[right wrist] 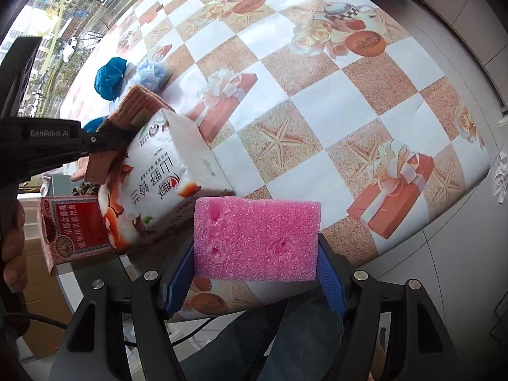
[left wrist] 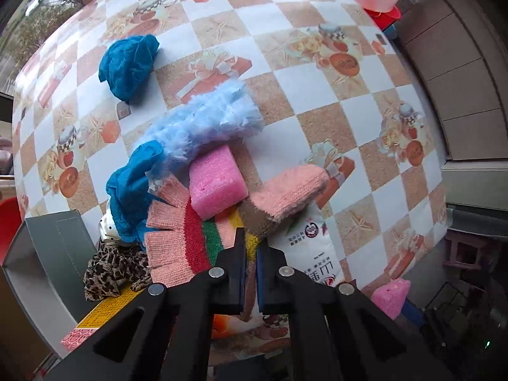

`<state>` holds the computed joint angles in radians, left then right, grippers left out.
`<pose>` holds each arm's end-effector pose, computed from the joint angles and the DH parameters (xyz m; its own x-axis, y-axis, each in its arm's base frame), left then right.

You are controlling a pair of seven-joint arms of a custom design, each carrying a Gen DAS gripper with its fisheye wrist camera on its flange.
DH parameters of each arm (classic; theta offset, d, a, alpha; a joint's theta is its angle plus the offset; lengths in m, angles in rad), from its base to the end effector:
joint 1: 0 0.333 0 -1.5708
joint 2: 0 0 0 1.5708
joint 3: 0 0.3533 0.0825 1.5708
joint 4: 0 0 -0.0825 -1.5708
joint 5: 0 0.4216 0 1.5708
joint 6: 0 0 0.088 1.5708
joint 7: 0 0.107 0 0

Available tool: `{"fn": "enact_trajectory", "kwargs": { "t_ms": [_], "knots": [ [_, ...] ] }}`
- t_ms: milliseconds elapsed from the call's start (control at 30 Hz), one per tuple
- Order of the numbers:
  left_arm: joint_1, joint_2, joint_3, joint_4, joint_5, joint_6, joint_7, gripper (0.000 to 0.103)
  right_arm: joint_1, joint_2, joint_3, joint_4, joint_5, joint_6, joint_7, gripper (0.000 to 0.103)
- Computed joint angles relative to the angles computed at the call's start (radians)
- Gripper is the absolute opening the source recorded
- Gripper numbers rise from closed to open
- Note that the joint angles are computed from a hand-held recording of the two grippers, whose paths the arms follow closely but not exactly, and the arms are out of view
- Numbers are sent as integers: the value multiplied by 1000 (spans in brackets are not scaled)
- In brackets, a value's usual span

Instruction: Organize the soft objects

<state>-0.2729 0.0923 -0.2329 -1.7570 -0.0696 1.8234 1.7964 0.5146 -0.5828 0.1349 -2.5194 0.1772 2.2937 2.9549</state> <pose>0.5485 -0.3047 0.5332 -0.6509 -0.7537 0.0913 -0.7566 0.6539 0.0040 0.3280 0.2605 0.5279 -0.6975 -0.6227 -0.3546 -0.6730 0.7392 0.0257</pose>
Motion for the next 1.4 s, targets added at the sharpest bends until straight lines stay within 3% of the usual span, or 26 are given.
{"fn": "enact_trajectory", "kwargs": {
  "t_ms": [233,567,967,1400],
  "knots": [
    [10,-95,-7,-12,-138,-7,167,5,-38,-31,44,25,-78,-32,108,71],
    [-3,-121,-11,7,-251,-16,186,5,-59,-27,43,92,-163,-117,151,71],
    [36,-70,14,90,-228,53,46,5,-101,113,-11,236,-211,-91,-58,71],
    [111,-65,57,101,-167,128,-66,5,-102,350,-12,465,-166,-49,-300,71]
  ]
}}
